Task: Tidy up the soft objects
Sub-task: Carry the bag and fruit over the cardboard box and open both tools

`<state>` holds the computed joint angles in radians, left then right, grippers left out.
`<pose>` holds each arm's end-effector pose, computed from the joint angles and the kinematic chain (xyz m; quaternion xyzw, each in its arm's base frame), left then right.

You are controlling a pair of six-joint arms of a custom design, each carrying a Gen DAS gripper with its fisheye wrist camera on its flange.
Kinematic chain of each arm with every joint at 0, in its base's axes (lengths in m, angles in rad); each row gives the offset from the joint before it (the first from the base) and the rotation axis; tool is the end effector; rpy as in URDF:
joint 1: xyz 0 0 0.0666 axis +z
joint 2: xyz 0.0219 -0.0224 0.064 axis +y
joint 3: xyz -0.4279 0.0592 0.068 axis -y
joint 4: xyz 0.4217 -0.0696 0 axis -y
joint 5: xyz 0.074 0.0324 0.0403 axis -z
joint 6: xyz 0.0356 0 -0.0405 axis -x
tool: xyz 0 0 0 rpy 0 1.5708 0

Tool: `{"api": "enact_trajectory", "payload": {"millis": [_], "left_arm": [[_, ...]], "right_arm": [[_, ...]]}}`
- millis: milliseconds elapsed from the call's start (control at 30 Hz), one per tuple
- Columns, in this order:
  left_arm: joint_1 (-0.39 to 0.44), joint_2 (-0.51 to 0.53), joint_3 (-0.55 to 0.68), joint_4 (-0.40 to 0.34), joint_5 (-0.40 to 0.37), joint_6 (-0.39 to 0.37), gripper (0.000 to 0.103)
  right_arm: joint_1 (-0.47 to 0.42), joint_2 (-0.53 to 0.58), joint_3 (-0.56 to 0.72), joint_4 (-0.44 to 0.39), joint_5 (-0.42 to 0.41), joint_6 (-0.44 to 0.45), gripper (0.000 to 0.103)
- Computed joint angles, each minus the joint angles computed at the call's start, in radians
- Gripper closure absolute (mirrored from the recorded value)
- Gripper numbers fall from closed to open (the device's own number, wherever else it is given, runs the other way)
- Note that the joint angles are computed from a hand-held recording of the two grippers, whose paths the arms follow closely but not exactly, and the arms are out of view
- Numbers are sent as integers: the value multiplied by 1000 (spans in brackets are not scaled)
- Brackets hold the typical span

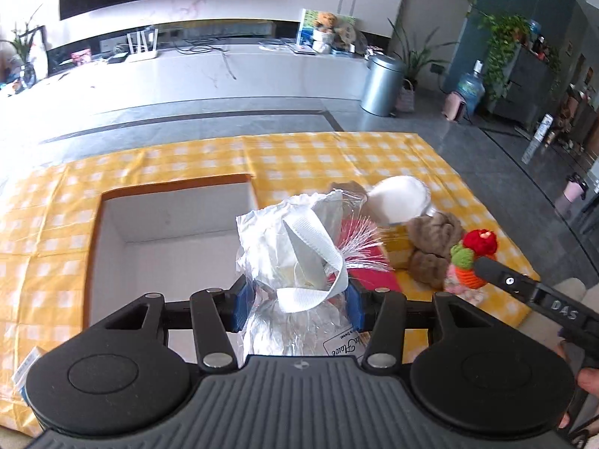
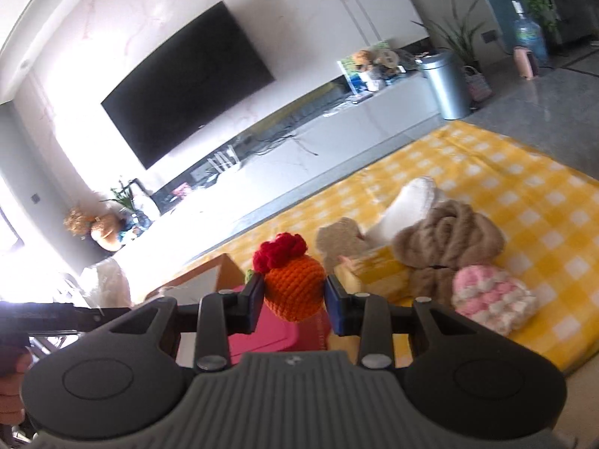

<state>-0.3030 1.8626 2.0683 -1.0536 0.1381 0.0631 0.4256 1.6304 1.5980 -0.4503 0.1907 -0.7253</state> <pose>0.6618 -0.2125 0.5249 0.1359 0.9235 -0.1277 0.3351 0.5796 0.2549 0.4893 0.1759 0.8348 0.2121 0.4766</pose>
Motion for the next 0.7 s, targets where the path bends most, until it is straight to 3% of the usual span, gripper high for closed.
{"api": "enact_trajectory", "payload": {"millis": [100,200,400,600,700], "left_arm": [[42,-15,-54,27,-7,18,46],[70,-23,-103,60,-42,36,47],[107,-32,-135,35,-9,-14,47],[106,-41,-173,38,-59,-82,47],[100,-41,-184,32,-105,-115,47]], "right_arm": [[30,40,53,32,-60,44,68],[57,102,145,-1,-109,94,68],[97,289,450,-237,-119,217,68],[117,535,870,-541,-120,303,68],[120,588,935,-565,-136,299,68]]}}
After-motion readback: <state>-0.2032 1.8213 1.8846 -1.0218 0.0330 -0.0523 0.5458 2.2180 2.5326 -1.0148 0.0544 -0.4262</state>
